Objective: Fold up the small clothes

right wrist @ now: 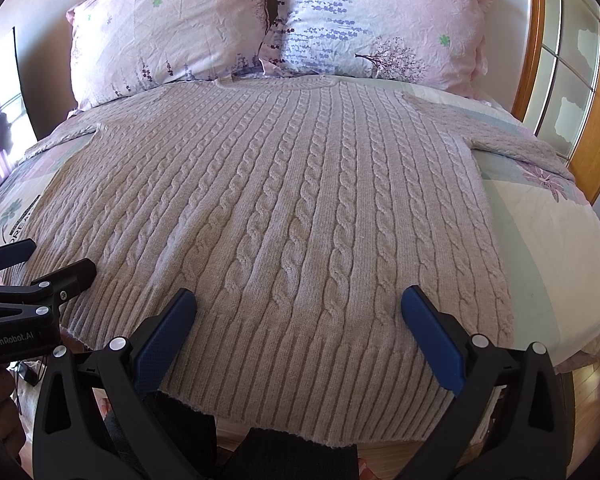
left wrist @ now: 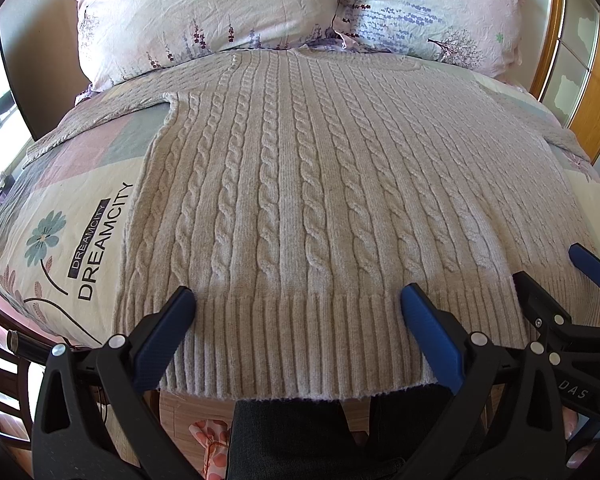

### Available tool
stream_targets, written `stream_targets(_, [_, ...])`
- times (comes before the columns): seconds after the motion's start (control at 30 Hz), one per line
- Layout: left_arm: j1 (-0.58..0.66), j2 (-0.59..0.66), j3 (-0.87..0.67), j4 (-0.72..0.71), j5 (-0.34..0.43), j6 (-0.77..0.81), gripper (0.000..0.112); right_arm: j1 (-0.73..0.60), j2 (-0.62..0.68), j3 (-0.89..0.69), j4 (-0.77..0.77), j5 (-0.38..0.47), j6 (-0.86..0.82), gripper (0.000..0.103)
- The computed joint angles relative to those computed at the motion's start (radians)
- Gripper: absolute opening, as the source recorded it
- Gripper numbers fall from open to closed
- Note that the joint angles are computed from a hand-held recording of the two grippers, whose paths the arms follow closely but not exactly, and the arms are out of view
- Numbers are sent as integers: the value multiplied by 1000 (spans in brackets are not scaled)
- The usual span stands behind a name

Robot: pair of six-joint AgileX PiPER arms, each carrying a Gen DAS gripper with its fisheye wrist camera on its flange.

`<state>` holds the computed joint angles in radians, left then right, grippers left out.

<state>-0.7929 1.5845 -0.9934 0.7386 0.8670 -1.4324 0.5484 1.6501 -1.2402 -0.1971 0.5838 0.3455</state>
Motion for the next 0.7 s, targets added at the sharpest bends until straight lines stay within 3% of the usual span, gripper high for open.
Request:
stream_targets(0.23, [2, -4, 4, 0, 1, 4, 101, 12, -16, 28, -24, -22, 25, 102])
stream_targets(0.3, [-5, -8, 13, 16, -2, -12, 101, -12, -30, 64, 39, -87, -72, 102])
stream_targets(0.37, [-27, -12, 37, 63, -6, -63, 101, -50, -48, 116, 184, -174, -271, 102])
stream_targets(0.47, [-26, -22, 33, 64, -8, 3, 101, -144, -11, 22, 412, -80, -541, 102])
stream_targets(0.53, [24, -45, 30, 40, -29, 59, 101, -253, 11, -65, 488, -65, -586, 102])
stream_targets(0.63, [132, -101, 43, 105, -7, 32, 101, -445, 135, -324, 522, 33, -488, 102])
stream_targets(0.7, [259, -145, 44, 72, -52, 89, 101, -581, 278, -524, 582, 89, -381, 102])
